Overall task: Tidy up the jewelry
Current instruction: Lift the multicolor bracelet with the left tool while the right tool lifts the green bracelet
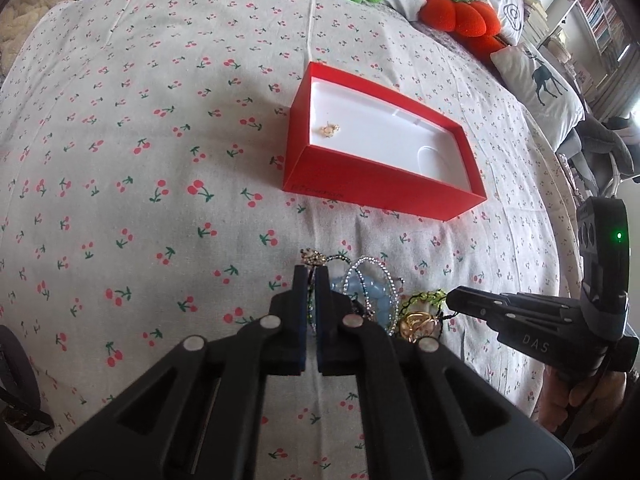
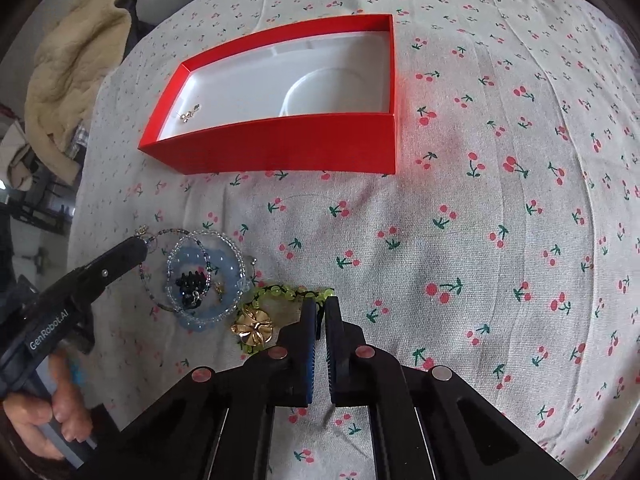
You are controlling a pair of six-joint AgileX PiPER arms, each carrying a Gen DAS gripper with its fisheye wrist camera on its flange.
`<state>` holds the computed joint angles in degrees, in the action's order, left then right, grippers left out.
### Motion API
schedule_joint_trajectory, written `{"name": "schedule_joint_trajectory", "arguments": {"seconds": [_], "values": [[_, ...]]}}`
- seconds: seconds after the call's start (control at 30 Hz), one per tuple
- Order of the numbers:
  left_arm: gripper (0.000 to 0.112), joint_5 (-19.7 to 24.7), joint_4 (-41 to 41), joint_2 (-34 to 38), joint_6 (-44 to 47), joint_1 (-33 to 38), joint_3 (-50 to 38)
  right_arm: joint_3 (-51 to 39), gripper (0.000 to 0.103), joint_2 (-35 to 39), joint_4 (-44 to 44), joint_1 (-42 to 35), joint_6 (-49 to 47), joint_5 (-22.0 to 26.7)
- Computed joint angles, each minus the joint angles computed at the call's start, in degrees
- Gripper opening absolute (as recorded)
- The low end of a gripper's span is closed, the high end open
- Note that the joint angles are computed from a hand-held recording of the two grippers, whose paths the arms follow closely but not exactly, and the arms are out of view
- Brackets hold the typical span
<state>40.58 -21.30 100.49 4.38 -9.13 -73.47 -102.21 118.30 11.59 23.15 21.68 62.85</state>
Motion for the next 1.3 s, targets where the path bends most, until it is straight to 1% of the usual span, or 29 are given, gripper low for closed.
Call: {"name": "schedule_joint_trajectory", "arguments": {"seconds": [0.2,0.27,0.33,0.37,0.43,0.53,0.57,0.67,0.7,0.73,0.83,0.9,1.03,1.07,1.1,1.13,1.17,1.2,1.23,1.3], "values": [[0.004,-1.1,-0.9,-3.7,1.1,0.0,1.2,-0.8,0.003,-2.6,-0.1,0.6,0.3,-1.7],[0.003,-0.9,-2.1,-4.5,2.0,0.2,1.2,-1.1,0.004,-3.2,-1.4,1.1,1.5,-1.5],[0.000,-0.7,-3.1,-5.3,2.9,0.4,1.5,-0.7,0.005,-3.3,-2.7,1.7,2.9,-1.3],[0.000,-0.5,-3.7,-5.6,3.5,0.5,1.6,-0.4,0.011,-3.3,-2.7,1.6,3.1,-0.7],[0.000,-0.3,-4.1,-6.0,3.8,0.7,1.9,-0.6,0.013,-2.7,-3.1,1.3,3.1,1.1],[0.000,0.6,-3.8,-5.6,3.4,1.3,2.0,-0.4,0.021,-1.8,-4.3,1.6,3.1,2.4],[0.000,0.8,-4.1,-5.4,3.1,1.7,2.2,-0.8,0.027,-1.3,-4.4,1.7,3.2,2.8],[0.001,1.3,-3.3,-4.2,2.0,3.0,2.5,-1.0,0.050,-0.2,-4.7,2.2,4.2,2.2],[0.001,1.5,-2.9,-3.7,1.4,3.3,2.5,-1.2,0.050,0.2,-5.1,2.5,4.5,2.2],[0.004,2.0,-2.6,-2.9,0.9,3.6,2.3,-1.6,0.050,0.7,-5.2,2.6,4.8,2.4],[0.016,3.8,-2.5,-0.1,-0.2,4.7,1.8,-2.2,0.046,2.0,-5.1,2.5,5.4,2.8],[0.017,5.3,-0.9,1.5,-2.0,4.8,1.1,-2.9,0.040,3.1,-5.6,2.8,5.8,3.2],[0.019,6.3,2.3,2.7,-2.9,3.8,1.5,-3.6,0.035,3.7,-7.4,3.4,5.9,3.2],[0.019,6.1,3.4,2.6,-2.9,3.1,1.8,-3.5,0.030,3.8,-8.1,3.7,5.8,3.1],[0.019,5.5,4.8,2.4,-3.2,2.3,2.1,-3.5,0.028,3.9,-9.0,4.1,5.8,3.1],[0.019,5.1,6.4,2.2,-3.5,1.5,2.4,-3.5,0.022,3.9,-9.8,4.5,5.7,3.2],[0.014,4.9,8.3,2.0,-4.2,0.6,2.6,-3.7,0.013,4.0,-10.0,4.8,5.3,3.1],[0.008,5.2,9.4,2.0,-4.5,0.1,2.5,-3.6,0.008,3.9,-9.3,4.6,4.7,3.0],[0.004,5.6,9.2,1.9,-4.0,0.1,2.5,-3.6,0.007,3.8,-8.5,4.4,4.4,3.0],[0.004,6.4,6.8,1.3,-2.2,0.9,2.7,-3.4,0.006,3.1,-7.0,4.0,3.5,2.9]]}}
